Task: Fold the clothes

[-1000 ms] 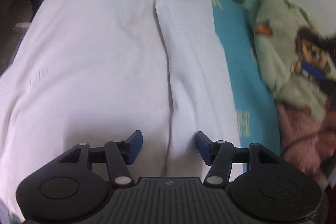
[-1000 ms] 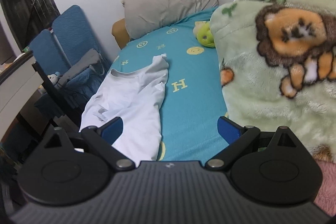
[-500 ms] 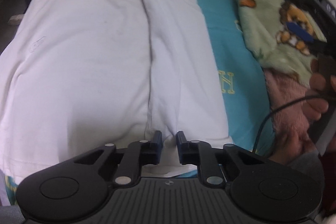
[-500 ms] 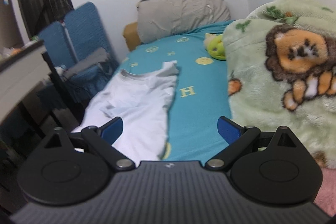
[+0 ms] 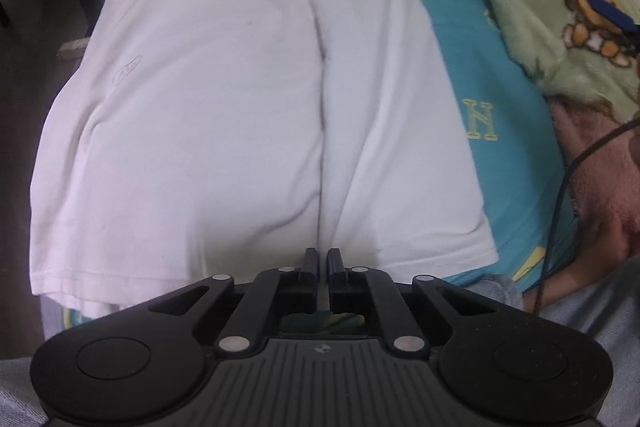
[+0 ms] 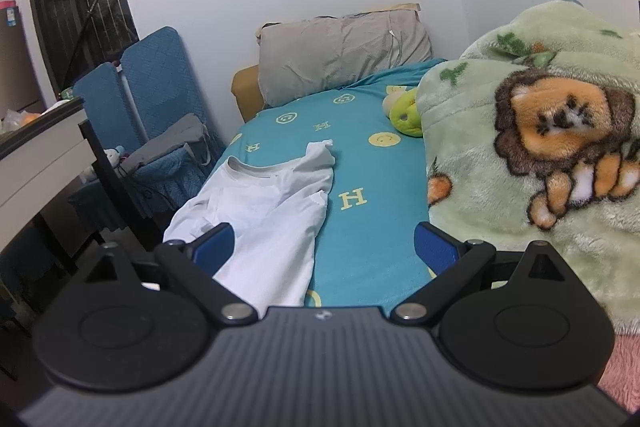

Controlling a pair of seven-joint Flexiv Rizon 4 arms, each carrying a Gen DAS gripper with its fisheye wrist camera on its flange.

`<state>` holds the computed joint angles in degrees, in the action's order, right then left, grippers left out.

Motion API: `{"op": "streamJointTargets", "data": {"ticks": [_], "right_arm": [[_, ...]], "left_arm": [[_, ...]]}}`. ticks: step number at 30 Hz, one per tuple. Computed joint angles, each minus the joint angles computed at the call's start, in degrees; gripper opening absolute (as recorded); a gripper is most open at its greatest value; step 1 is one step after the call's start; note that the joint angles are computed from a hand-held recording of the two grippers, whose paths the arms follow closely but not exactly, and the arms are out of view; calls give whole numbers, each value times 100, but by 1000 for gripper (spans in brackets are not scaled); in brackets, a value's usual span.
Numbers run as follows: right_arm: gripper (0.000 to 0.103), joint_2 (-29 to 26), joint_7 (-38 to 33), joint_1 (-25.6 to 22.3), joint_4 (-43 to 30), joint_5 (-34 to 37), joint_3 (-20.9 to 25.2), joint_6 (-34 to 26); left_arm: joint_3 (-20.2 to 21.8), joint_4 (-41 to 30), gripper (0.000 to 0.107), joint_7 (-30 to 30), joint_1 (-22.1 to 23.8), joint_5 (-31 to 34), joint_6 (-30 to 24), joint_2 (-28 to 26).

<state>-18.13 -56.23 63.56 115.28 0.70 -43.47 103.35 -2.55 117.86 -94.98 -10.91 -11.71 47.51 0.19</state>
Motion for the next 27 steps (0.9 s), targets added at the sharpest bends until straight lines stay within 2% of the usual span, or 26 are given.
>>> {"op": "streamJointTargets", "data": {"ticks": [2, 5, 8, 9, 11, 13, 14, 17, 19, 21, 24, 25, 26, 27], "right_arm": [[98, 141, 15, -168, 17, -47, 203, -71], [98, 351, 150, -588, 45, -227, 659, -125], [98, 519, 258, -1442, 5, -441, 1570, -150], [98, 553, 274, -1621, 8, -532, 1746, -164], [98, 607, 361, -1731, 61, -687, 1791, -160], [98, 659, 451, -1823, 114, -830, 1812, -157], [98, 684, 488, -1870, 138, -892, 1827, -158], [98, 704, 620, -2133, 157, -926, 2005, -93], [98, 655, 690, -2469, 80, -901, 2330, -137], [98, 567, 754, -2956, -53, -926, 2848, -232], [98, 418, 781, -3591, -255, -1059, 3547, -360], [98, 384, 792, -3685, -292, -1117, 3658, -395], [98, 352, 798, -3790, -329, -1167, 3779, -427], [98, 320, 802, -3927, -367, -1190, 3934, -443]], "left_arm": [[-26, 31, 39, 10, -42, 222, 320, 87], [-87, 262, 50, 660, -210, -69, 1193, 177], [-223, 355, 59, 1384, -427, -493, 1943, 38], [-305, 311, 59, 1554, -501, -580, 2127, -101], [-461, 191, 59, 1882, -618, -727, 2318, -418], [-550, -12, 59, 1858, -742, -419, 2452, -829], [-556, -100, 59, 1832, -794, -248, 2455, -993], [-654, -222, 59, 2119, -776, -273, 2292, -1278], [-549, -356, 59, 2039, -837, -25, 2000, -1360], [-494, -381, 60, 1995, -850, 102, 1800, -1356], [-544, -285, 57, 2089, -791, -42, 1912, -1346], [-579, -211, 49, 2147, -753, -176, 1978, -1317], [-621, -117, 31, 2219, -711, -346, 2056, -1274], [-690, -22, 20, 2338, -643, -621, 2111, -1231]]}}
